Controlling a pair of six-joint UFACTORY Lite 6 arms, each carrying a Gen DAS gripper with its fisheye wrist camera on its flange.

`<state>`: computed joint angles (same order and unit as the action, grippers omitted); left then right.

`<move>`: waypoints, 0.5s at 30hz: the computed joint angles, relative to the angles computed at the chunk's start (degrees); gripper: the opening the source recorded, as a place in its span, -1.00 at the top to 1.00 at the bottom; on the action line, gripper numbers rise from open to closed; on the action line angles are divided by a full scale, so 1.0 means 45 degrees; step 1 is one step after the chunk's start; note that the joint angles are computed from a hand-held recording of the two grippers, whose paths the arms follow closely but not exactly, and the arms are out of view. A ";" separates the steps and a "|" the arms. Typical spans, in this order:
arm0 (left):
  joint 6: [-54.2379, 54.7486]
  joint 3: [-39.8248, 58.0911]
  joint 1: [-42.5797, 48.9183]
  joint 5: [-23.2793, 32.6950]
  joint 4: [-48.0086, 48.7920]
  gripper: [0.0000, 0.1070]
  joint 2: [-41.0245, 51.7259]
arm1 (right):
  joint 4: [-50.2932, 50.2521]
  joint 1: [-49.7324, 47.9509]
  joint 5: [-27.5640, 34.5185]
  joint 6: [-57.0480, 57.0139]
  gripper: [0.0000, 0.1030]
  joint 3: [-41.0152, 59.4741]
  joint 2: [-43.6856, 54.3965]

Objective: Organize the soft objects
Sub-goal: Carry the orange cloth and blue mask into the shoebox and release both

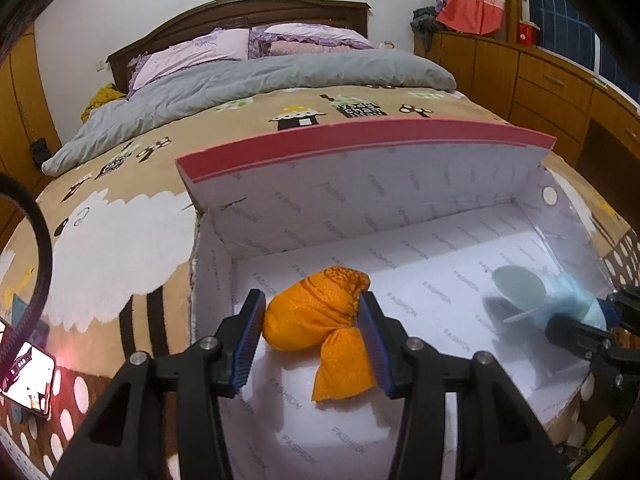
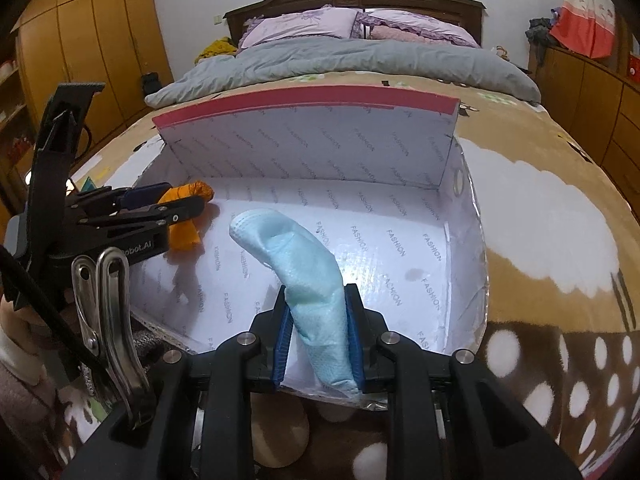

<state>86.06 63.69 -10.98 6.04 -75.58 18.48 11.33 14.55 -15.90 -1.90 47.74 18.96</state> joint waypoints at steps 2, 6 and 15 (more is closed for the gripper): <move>-0.1197 -0.0267 0.0024 0.0308 0.1060 -0.01 -0.0339 | -0.0920 -0.0151 -0.0026 0.0968 0.51 -0.0017 -0.0091; -0.2822 -0.0561 -0.0032 0.0475 0.2521 -0.26 -0.1008 | -0.0713 -0.0227 -0.0448 0.0656 0.51 -0.0375 -0.0493; -0.7924 -0.1160 -0.0332 0.0649 0.7269 -0.36 -0.2285 | -0.0963 -0.0316 -0.0563 0.0664 0.30 -0.0717 -0.1154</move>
